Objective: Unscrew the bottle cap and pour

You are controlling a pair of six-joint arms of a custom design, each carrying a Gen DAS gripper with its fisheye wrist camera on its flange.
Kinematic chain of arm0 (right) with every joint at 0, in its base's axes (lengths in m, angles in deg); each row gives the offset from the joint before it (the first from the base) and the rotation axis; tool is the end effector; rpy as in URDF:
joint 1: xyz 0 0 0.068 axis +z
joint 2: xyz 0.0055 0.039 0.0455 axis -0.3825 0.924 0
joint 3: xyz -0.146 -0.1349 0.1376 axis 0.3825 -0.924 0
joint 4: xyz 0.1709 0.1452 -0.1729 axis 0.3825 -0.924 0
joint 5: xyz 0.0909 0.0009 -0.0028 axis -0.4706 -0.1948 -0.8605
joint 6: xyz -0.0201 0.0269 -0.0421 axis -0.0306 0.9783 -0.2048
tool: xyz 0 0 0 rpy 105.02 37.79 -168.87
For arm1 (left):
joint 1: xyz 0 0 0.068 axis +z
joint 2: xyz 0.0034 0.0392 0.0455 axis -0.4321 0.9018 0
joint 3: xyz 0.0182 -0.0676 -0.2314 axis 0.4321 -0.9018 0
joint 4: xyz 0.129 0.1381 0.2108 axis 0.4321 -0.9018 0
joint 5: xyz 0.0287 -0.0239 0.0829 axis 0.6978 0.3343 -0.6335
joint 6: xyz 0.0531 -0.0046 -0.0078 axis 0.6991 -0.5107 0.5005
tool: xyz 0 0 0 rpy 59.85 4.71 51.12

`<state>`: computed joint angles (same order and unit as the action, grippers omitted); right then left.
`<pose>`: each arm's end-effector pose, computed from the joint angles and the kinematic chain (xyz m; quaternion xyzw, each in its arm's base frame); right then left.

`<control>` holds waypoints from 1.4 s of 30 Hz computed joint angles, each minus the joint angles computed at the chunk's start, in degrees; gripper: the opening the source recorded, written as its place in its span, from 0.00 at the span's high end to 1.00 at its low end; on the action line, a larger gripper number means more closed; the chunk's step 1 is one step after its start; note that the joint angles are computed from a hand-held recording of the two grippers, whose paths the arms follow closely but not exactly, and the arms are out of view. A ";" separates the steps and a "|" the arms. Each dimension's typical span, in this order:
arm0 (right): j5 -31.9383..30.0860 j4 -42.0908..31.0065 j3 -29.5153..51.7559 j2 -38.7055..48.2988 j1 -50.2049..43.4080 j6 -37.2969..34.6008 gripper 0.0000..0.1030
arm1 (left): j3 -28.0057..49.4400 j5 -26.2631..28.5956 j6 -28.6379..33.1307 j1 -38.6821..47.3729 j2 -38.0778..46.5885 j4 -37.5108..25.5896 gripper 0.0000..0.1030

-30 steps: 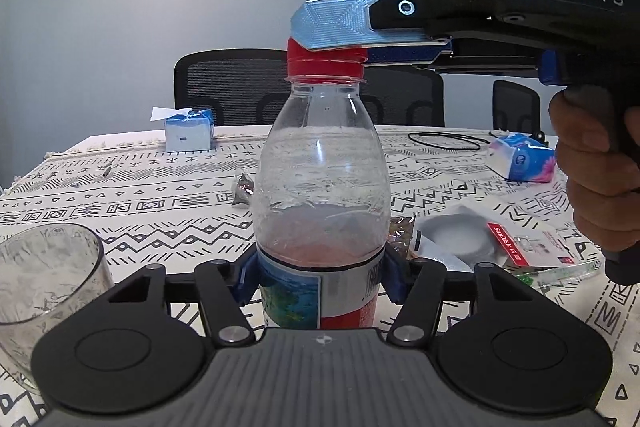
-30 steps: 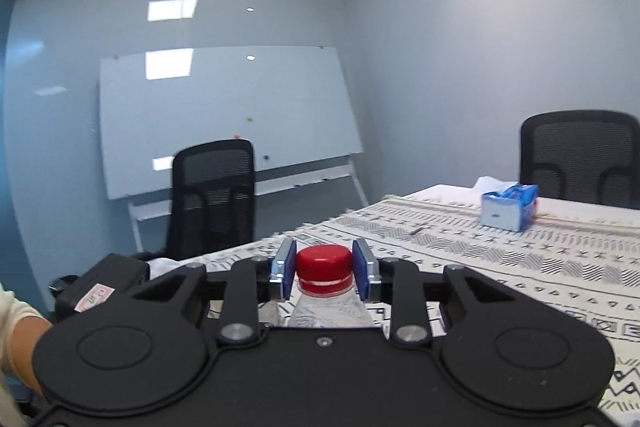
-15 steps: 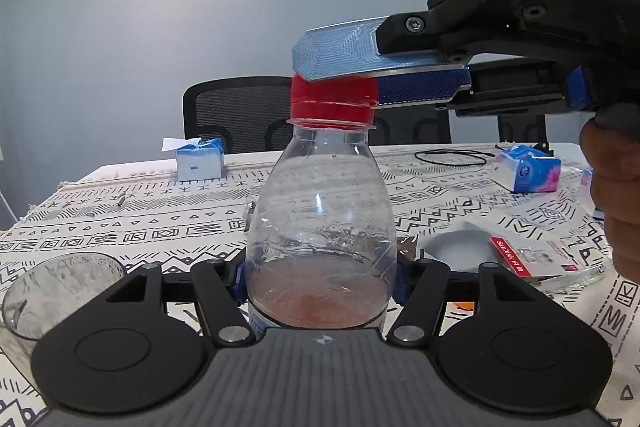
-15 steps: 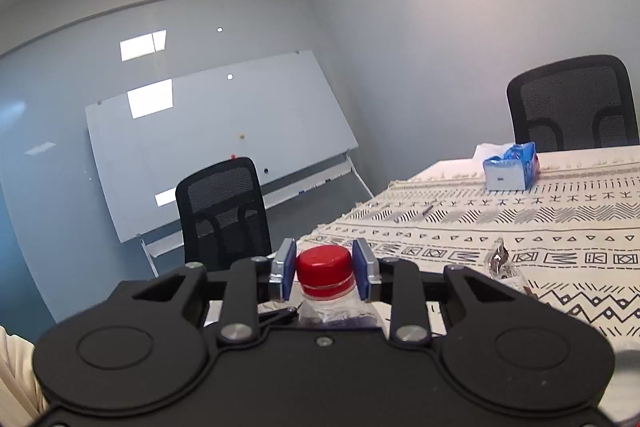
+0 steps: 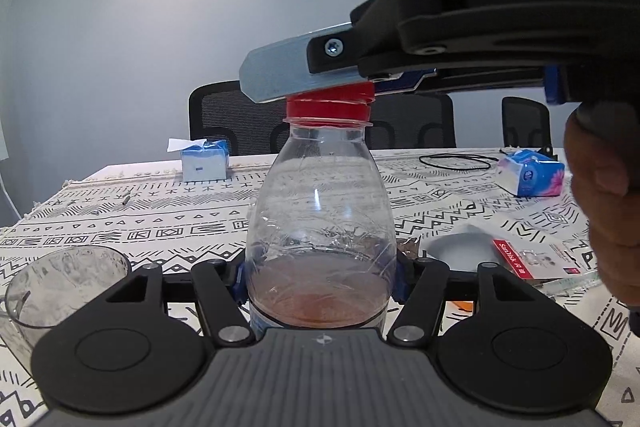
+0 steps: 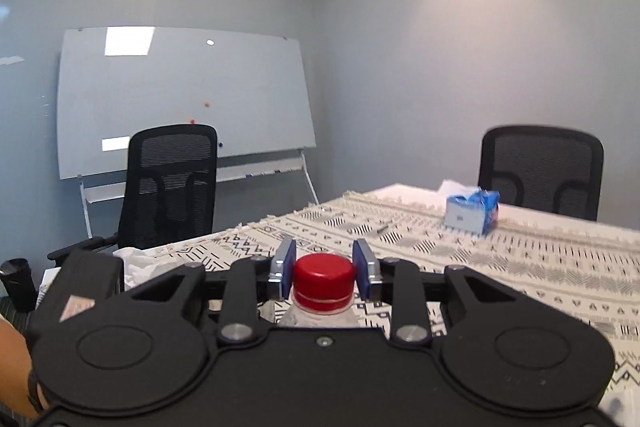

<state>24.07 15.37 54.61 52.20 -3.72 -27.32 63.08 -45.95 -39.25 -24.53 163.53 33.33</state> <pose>0.3074 0.1297 0.1592 -0.3673 0.6689 0.3515 0.5423 0.2471 0.0022 0.0968 0.0284 0.8002 -0.0083 0.5990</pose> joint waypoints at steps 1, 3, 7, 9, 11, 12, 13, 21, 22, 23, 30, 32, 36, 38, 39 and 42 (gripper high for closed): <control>-3.76 1.72 1.30 2.53 -1.43 0.51 0.69 | 0.09 -0.02 0.04 -0.05 0.10 -0.02 0.43; -11.29 3.78 4.69 7.44 -4.00 1.34 0.69 | 0.07 -0.02 0.25 -0.15 -0.33 -0.62 0.43; -24.21 11.19 10.91 17.27 -7.66 1.92 0.69 | 0.32 0.48 0.44 0.03 -0.19 -0.88 0.43; -25.28 8.71 12.36 17.50 -7.81 1.75 0.68 | 0.51 1.22 0.00 0.61 0.12 -0.79 0.43; -21.07 2.42 11.09 13.35 -6.59 0.54 0.66 | 0.71 1.83 -0.90 1.32 0.10 -1.22 0.43; -16.66 1.02 9.02 10.36 -5.36 0.90 0.64 | 0.81 2.10 -1.23 1.58 0.13 -1.35 0.43; -12.07 -0.40 7.06 7.38 -3.99 1.36 0.57 | 0.81 2.11 -1.38 1.67 0.10 -1.39 0.43; 19.19 -4.30 -1.64 -5.21 8.06 3.86 0.60 | 0.09 -2.19 0.15 -1.40 1.11 1.30 0.43; 21.21 -4.78 -1.75 -5.36 9.08 3.00 0.68 | 0.31 -2.15 -0.08 -1.33 1.37 1.29 0.43; 23.19 -5.14 -1.87 -5.46 10.07 2.21 0.68 | 0.47 -1.74 -0.11 -1.02 1.53 1.29 0.43; 9.33 8.22 -1.74 3.38 5.41 1.05 0.68 | 1.57 2.43 -1.14 1.30 1.56 -0.82 0.43; 0.77 14.62 -0.45 8.39 2.43 0.34 0.68 | 1.54 2.86 -1.16 1.33 1.53 -0.98 0.43; -13.68 20.38 5.44 16.98 -1.90 1.79 0.68 | 1.75 4.05 -1.46 1.75 1.99 -0.92 0.43; -17.86 18.22 8.58 18.92 -2.87 1.89 0.68 | 1.69 4.47 -1.61 1.94 2.32 -0.38 0.43; -16.88 14.70 8.52 17.28 -2.56 1.18 0.68 | 1.56 4.55 -1.71 1.97 2.31 -0.19 0.43; -10.69 5.19 6.89 10.97 -0.80 -0.47 0.63 | 1.21 4.66 -1.83 2.19 2.45 0.52 0.43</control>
